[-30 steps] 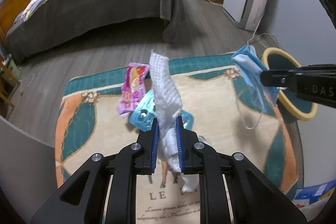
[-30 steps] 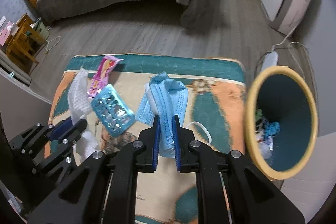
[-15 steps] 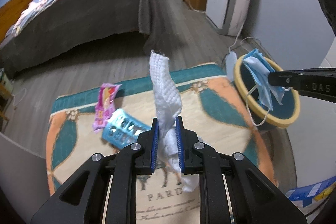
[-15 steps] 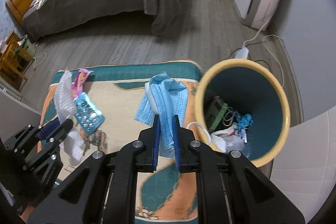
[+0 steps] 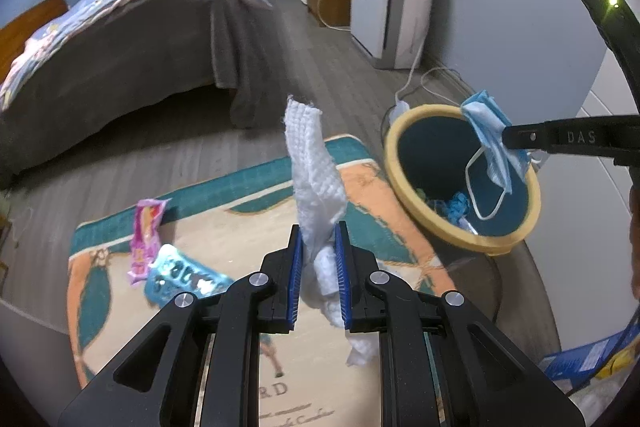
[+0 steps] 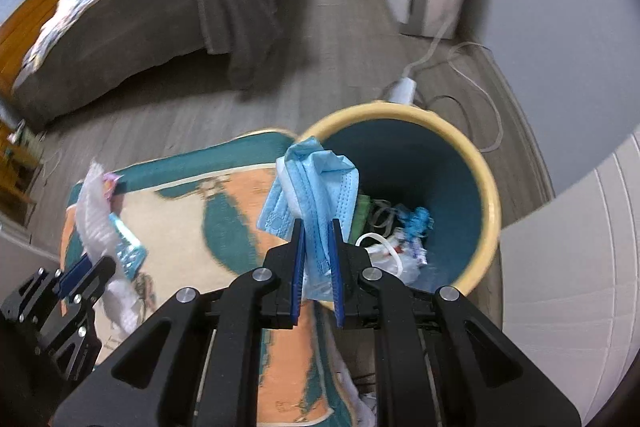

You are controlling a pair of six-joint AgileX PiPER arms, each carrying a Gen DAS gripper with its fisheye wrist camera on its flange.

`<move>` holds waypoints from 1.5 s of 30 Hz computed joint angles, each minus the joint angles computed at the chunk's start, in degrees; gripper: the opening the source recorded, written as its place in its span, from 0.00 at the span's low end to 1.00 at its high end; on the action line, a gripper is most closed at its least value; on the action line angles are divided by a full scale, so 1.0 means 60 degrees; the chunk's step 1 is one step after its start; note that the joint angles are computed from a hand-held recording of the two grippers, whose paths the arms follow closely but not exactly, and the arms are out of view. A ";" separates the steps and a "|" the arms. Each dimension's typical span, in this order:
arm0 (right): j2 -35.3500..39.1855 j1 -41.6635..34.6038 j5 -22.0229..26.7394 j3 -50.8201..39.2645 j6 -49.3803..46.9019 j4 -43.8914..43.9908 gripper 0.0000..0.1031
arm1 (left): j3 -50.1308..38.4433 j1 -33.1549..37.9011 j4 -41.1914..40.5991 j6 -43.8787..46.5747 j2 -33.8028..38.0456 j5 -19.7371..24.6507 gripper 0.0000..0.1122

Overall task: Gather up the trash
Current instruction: 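Carry the tissue with the left tool while the right tool carries the mask over the bin, then open both tools to drop the tissue and mask into the bin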

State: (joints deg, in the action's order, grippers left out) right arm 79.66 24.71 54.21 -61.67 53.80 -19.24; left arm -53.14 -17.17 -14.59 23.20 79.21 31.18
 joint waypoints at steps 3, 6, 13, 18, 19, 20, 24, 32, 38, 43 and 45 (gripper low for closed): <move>-0.0183 -0.0352 0.0043 0.0231 0.0178 -0.0024 0.11 | -0.0055 -0.0542 0.0149 -0.0305 0.0149 -0.0110 0.15; -0.0275 -0.0601 0.0058 0.0375 0.0156 -0.0052 0.11 | -0.0086 -0.1115 0.0503 -0.0571 0.0151 -0.0255 0.15; -0.0496 -0.1316 -0.0313 0.0864 -0.0246 0.0129 0.11 | -0.0159 -0.2269 0.0634 -0.0854 0.0494 -0.0417 0.15; -0.0414 -0.1615 -0.0572 0.1070 -0.0483 0.0101 0.11 | -0.0453 -0.2731 0.1629 -0.1803 0.1099 -0.0461 0.15; -0.0429 -0.1802 -0.0750 0.1185 -0.0595 0.0224 0.11 | -0.0541 -0.2779 0.1707 -0.1904 0.1195 -0.0463 0.15; -0.0468 -0.1956 -0.0918 0.1314 -0.0667 0.0279 0.11 | -0.0632 -0.2796 0.1660 -0.1907 0.1269 -0.0439 0.15; -0.0441 -0.2667 -0.1573 0.1743 -0.1105 0.0741 0.11 | -0.1095 -0.2788 0.1148 -0.1607 0.1624 -0.0326 0.15; -0.0287 -0.3732 -0.2301 0.2212 -0.1736 0.1430 0.11 | -0.2084 -0.3304 0.1158 -0.1682 0.2723 -0.0364 0.15; -0.0306 -0.3645 -0.2496 0.2243 -0.1278 0.0830 0.11 | -0.2950 -0.3636 0.1845 -0.2177 0.3627 -0.0455 0.15; -0.0243 -0.3486 -0.2528 0.2185 -0.0865 0.0204 0.32 | -0.3295 -0.3619 0.2126 -0.2532 0.3953 -0.0757 0.46; -0.0228 -0.3485 -0.2544 0.2188 -0.0810 0.0125 0.47 | -0.3200 -0.3571 0.2313 -0.2813 0.3913 -0.0936 0.60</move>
